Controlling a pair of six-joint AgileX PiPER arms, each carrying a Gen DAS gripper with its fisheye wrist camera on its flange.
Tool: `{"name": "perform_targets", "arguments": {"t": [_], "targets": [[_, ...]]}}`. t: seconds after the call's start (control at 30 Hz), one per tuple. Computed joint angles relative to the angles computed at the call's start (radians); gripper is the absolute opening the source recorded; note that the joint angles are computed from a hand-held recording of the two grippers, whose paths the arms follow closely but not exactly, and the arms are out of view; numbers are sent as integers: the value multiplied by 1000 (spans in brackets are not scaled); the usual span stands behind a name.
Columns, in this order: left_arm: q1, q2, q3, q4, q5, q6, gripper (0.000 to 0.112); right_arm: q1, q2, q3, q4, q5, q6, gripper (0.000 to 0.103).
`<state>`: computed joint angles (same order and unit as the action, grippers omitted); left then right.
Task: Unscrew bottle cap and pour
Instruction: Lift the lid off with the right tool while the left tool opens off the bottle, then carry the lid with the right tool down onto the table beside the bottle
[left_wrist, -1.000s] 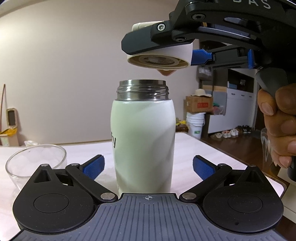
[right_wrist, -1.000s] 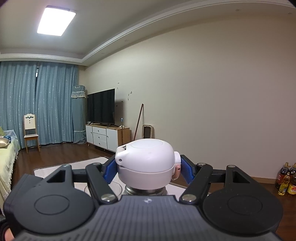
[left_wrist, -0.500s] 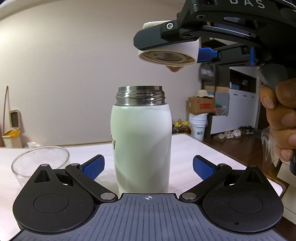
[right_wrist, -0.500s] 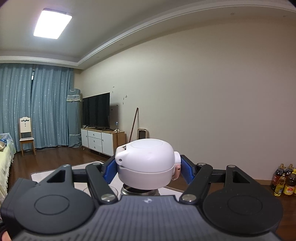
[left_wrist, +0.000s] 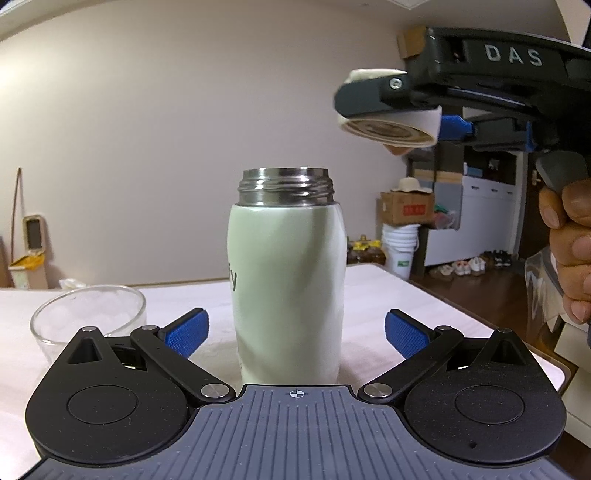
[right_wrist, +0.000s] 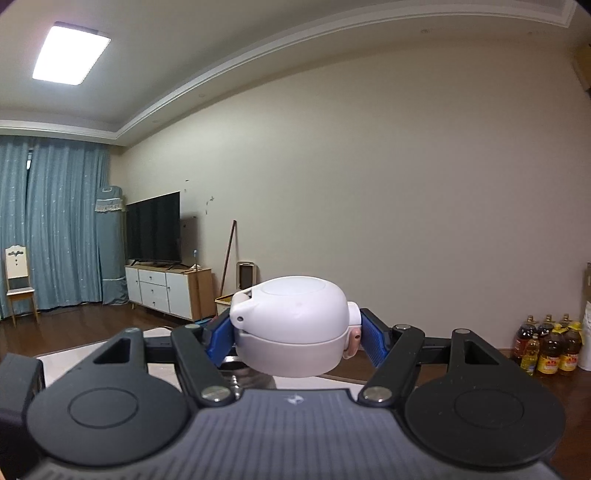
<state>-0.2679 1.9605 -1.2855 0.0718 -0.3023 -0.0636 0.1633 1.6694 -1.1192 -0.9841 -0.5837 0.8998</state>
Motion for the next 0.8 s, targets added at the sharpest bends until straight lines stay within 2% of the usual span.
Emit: {"name": "perform_targets", "arguments": {"t": [0.2,0.3,0.4,0.8], "targets": [[0,2,6,-17,-4,19,103,13,-1,44,124,40,-80,71],[5,-1,19,-4,-13,9,103,29,-3,68,225,75,-172,71],[14,-12,56,23,-39,-16,103,31,0,88,274,77,-209,71],[23,-19,54,68,-26,-58,103,44,21,146,457,98,-358,71]]}}
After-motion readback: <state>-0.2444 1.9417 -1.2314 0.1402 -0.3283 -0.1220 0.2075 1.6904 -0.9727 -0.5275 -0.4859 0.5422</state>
